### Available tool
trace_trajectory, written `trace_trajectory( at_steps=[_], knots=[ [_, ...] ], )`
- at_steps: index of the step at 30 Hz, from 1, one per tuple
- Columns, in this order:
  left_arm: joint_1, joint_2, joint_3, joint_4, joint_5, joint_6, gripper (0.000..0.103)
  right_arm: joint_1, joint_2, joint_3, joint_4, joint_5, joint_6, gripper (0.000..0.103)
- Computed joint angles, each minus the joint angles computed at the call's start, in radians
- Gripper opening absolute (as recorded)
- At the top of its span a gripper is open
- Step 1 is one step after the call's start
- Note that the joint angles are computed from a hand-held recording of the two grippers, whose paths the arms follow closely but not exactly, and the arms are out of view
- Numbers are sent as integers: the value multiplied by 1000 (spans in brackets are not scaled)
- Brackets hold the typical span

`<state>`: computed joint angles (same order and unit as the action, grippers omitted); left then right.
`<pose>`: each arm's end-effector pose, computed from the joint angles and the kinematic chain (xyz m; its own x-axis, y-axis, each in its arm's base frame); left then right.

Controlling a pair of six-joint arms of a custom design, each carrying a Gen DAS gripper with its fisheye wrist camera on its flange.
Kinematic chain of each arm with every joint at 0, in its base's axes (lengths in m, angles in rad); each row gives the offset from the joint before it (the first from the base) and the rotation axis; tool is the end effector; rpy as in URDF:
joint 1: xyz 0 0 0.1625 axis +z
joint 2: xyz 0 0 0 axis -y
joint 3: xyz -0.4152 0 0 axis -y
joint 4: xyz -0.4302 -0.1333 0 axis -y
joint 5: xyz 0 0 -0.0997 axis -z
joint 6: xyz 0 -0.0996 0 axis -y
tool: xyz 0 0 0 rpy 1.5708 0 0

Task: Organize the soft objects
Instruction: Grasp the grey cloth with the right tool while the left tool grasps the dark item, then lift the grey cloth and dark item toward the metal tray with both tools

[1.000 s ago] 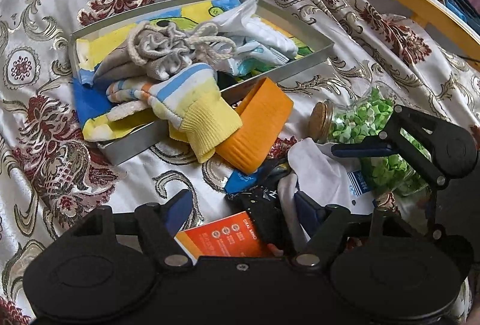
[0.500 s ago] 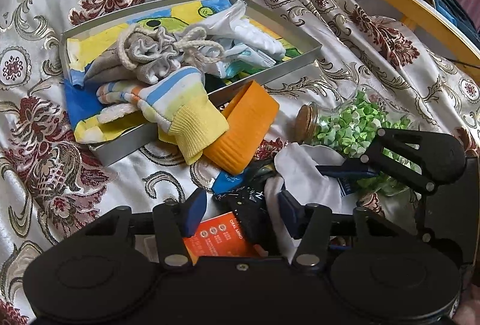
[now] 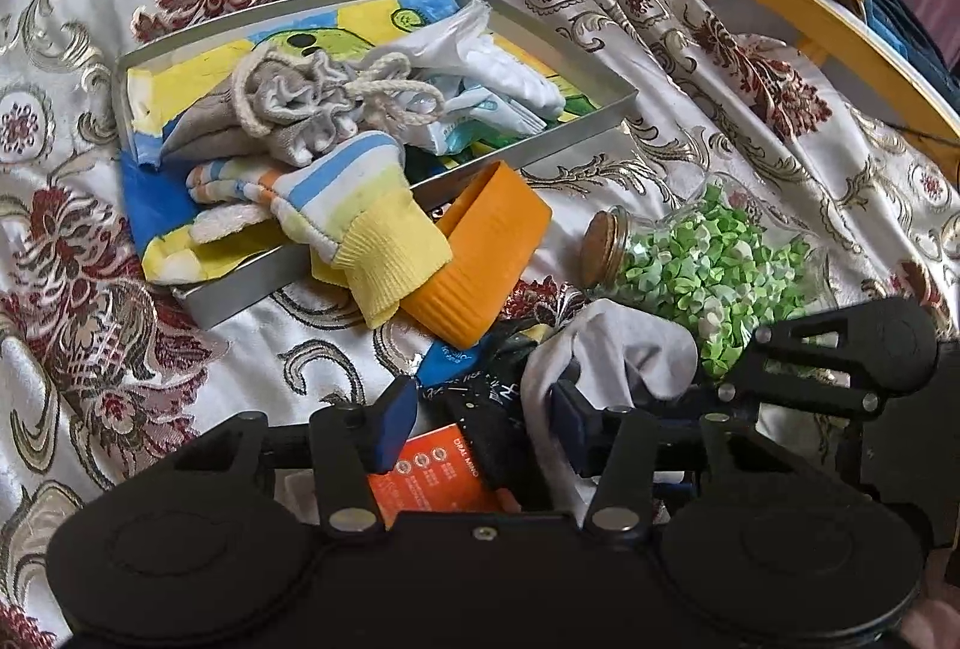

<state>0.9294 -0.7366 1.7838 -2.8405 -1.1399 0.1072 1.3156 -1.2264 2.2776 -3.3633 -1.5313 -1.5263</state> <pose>-0.2427 -0.6174 0.0026 -0.7162 0.5507 -0.4287 0.6640 0.7268 -0.1758 0.0080 -0.5132 0.1738 -0.2293 -0.7029 0.6733 -0.9643 0.2580 -0.0591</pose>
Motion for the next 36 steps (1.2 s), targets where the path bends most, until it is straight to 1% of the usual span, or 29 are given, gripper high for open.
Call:
trace_trajectory(
  at_steps=[4, 5, 7, 10, 15, 20, 24, 26, 29, 31, 32, 34, 36],
  knots=[
    [18, -8, -4, -4, -43, -72, 52, 3, -11, 0, 29, 4, 55, 19],
    [18, -8, -2, -8, -43, -76, 52, 4, -16, 0, 40, 3, 64, 16],
    [13, -6, 3, -16, -32, -60, 52, 7, -30, -1, 64, -5, 84, 13],
    [8, -2, 4, -19, -21, -41, 53, 10, -45, 8, 56, -16, 100, 9],
    [1, 2, 7, -20, -7, -16, 59, 12, -61, 9, 29, -47, 154, 9],
    [-22, 12, 12, -13, 36, 59, 61, 3, -72, 3, 21, -39, 177, 9],
    [-27, 3, 21, -8, 30, 86, 63, 1, -72, 2, 6, -39, 184, 8],
    [-33, 3, 26, -9, 44, 103, 63, -1, -71, 3, -17, -31, 187, 7],
    [-51, 20, 28, -15, 103, 141, 61, -4, -75, -1, -45, -18, 215, 7],
    [-69, 42, 22, -15, 172, 160, 54, -8, -78, -6, -52, -7, 229, 7],
    [-75, 48, 20, -15, 190, 166, 54, -10, -78, -7, -55, -3, 235, 7],
    [-76, 51, 15, -11, 190, 154, 47, -11, -79, -13, -56, 1, 250, 7],
    [-77, 55, 13, -21, 190, 149, 43, -12, -78, -14, -61, 5, 258, 7]
  ],
)
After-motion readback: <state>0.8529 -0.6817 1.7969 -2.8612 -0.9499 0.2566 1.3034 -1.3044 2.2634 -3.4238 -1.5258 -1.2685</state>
